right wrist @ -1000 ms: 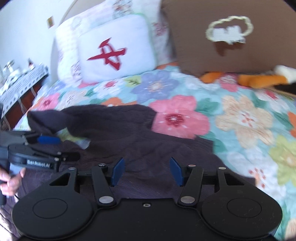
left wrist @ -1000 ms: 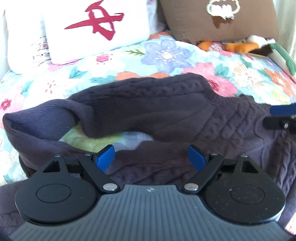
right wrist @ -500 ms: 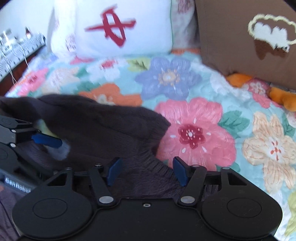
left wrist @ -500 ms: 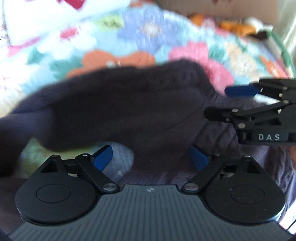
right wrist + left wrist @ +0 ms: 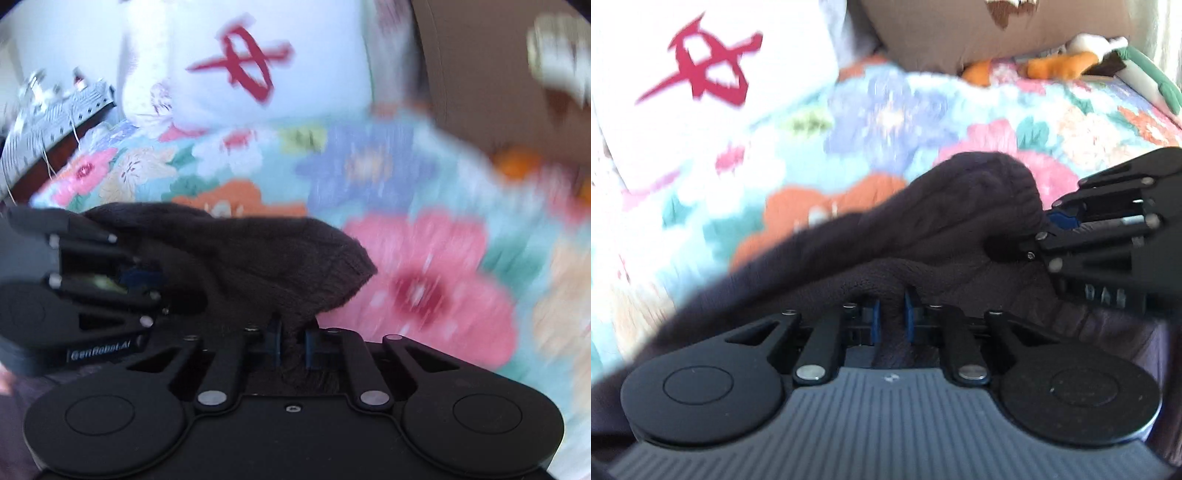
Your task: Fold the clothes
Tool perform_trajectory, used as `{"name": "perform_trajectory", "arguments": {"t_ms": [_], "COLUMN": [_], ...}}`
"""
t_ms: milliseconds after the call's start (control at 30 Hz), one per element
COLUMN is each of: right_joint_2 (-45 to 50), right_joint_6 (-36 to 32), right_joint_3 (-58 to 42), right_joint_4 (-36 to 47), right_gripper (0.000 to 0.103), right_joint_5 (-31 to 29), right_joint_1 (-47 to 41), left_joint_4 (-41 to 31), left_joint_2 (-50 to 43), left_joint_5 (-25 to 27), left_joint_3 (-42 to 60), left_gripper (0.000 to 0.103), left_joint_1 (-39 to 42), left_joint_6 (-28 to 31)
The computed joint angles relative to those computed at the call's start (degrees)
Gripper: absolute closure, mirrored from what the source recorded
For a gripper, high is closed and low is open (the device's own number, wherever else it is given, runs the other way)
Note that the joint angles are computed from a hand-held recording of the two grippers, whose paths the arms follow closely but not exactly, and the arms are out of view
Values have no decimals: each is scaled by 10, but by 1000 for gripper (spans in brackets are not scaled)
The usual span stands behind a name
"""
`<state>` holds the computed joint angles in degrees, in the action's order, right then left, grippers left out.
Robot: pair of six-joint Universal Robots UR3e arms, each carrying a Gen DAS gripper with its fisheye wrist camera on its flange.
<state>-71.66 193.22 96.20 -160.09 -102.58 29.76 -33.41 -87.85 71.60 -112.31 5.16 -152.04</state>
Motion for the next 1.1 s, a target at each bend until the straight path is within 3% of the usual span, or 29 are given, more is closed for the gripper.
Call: {"name": "perform_trajectory", "arguments": {"t_ms": [67,133,200,267,300,367,433,533,600,667,800,933,1033,1100], "right_joint_2": [7,1,-13,-24,-30,-49,-94,-187,-241,-289,-383,-423,-429,-449], "right_joint_6": [-13,-7,13,47,69,113,145,182,198,217,255,320,448,558], "right_joint_3": [-16,-19,-24,-29,-31,-25,24,117,172,211,255,195,160,175], "right_joint_4": [-18,-44,-26,14,38,77,71,75,72,83,156,348,481,534], "right_gripper": [93,93,92,84,74,70,54,52,51,51,49,44,35,35], "right_joint_5": [-79,-121,-100,-74,-70,-67,-55,-28,-3,8,-9,-80,-175,-197], "right_joint_1": [28,31,6,-21,-30,-42,-46,-51,-56,-49,-6,76,189,249], "left_joint_4": [44,76,96,86,76,75,104,170,192,195,154,113,64,8], "left_joint_2": [-12,-40,-84,-124,-140,-167,-170,-160,-150,-128,-44,81,175,223], "left_joint_5": [-3,16,68,119,141,176,191,210,221,209,146,74,25,6], "left_joint_3": [16,50,93,133,148,155,128,70,48,29,-19,-102,-159,-176], "left_gripper": [92,92,92,91,91,88,88,72,54,49,49,46,40,39], "left_joint_1": [-16,-44,-87,-119,-131,-148,-156,-169,-183,-187,-170,-136,-110,-105], "left_joint_6": [-27,-51,-75,-89,-92,-96,-92,-61,-46,-38,-51,-58,-56,-45]}}
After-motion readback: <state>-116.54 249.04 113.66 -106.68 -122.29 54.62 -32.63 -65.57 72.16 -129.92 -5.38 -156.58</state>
